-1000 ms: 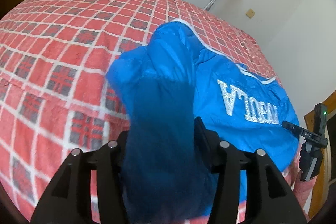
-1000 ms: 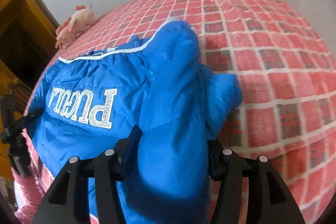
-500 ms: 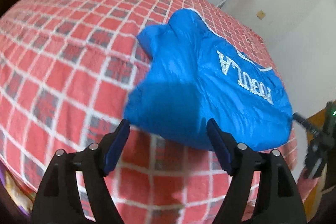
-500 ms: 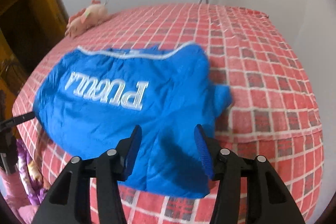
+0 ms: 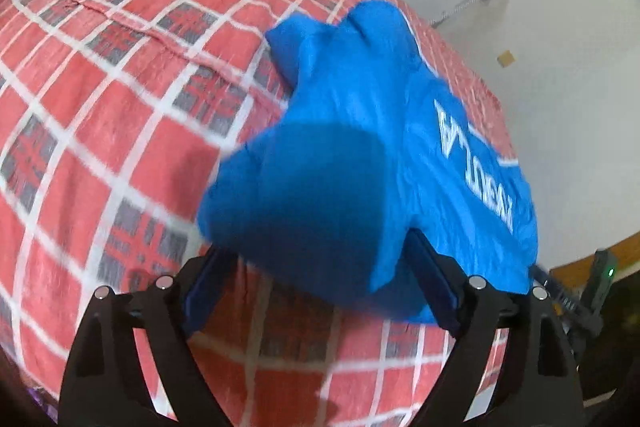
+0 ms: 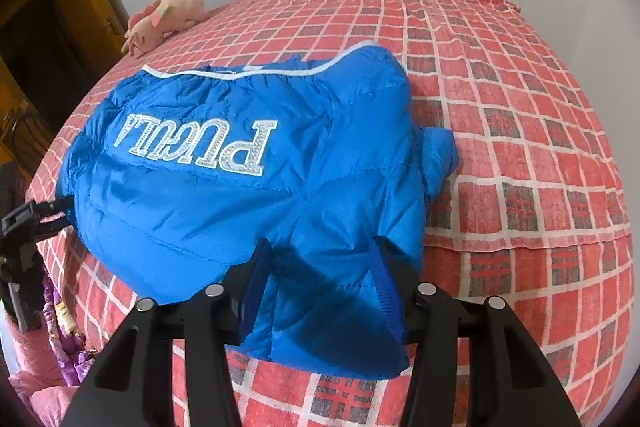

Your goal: Fold large clothes

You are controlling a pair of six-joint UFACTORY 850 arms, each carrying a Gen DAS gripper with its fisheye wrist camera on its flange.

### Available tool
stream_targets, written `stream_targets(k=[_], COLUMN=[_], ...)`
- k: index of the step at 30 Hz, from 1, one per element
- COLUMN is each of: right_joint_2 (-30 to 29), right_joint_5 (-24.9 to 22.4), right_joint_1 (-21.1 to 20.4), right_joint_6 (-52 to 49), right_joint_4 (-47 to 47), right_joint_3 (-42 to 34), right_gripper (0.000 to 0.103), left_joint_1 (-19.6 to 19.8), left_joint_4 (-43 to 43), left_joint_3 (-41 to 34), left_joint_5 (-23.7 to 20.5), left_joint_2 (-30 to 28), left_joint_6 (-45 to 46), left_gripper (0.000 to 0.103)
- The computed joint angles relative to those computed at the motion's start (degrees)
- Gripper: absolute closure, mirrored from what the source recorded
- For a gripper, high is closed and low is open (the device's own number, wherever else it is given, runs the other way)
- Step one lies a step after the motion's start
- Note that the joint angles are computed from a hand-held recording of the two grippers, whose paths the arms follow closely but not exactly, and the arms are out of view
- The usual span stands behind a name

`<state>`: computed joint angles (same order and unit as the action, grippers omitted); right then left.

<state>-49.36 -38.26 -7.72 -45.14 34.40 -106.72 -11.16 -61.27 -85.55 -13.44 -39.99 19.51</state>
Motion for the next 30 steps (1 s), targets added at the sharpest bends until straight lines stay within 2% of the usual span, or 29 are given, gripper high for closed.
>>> stream_targets(k=[4,7,9,12,15,22,27,30], right_joint_2=[-1.7,-2.3,-2.6,-3.1,-3.5,-4.3,-5.1,-4.6], right_joint_5=[-1.8,-2.3,-2.6,-3.2,-3.3,-2.3,-4.6,-6.5], right_joint_1=[0.0,0.1,0.2,0.5,0.7,1.1,1.2,0.1], right_joint_6=[1.0,1.6,2.2,3.0,3.9,5.5,7.8,6.0], right_joint_4=[-0.5,-1.0,-1.7,-2.6,-3.4,-4.5,-6.1,-2.3], right_joint_3=[-2.2,-2.9,-3.3,-3.9,-4.3,-4.9,-7.3,-7.7], right_gripper=[0.052,0.052,0.052,0.052,0.052,0.052,0.051,0.049], left_joint_1=[0.8,1.4,1.5,2.1,2.6,2.3,2.1,1.1], left_joint_4=[-8.2,-7.1,-6.4,-10.9,-12.5,-24.1,-31.3,-31.9], left_joint_3=[-3.3,-7.2,-8.7,-9.2,-9.1,-5.6,-3.8,-3.1], left_joint_5=[-1.3,-3.5,-3.3,-5.4,-6.6,-4.3,-5.2,-2.8], left_joint_2=[-2.5,-5.6,-6.5,-7.0,-7.3,-5.8,-4.3,-2.8], left_joint_6=[6.8,5.2,5.1,9.9,12.8,26.8,35.3,37.4], left_gripper=[0.017,0.019,0.027,0.038,0.041,0.043,0.062,0.068])
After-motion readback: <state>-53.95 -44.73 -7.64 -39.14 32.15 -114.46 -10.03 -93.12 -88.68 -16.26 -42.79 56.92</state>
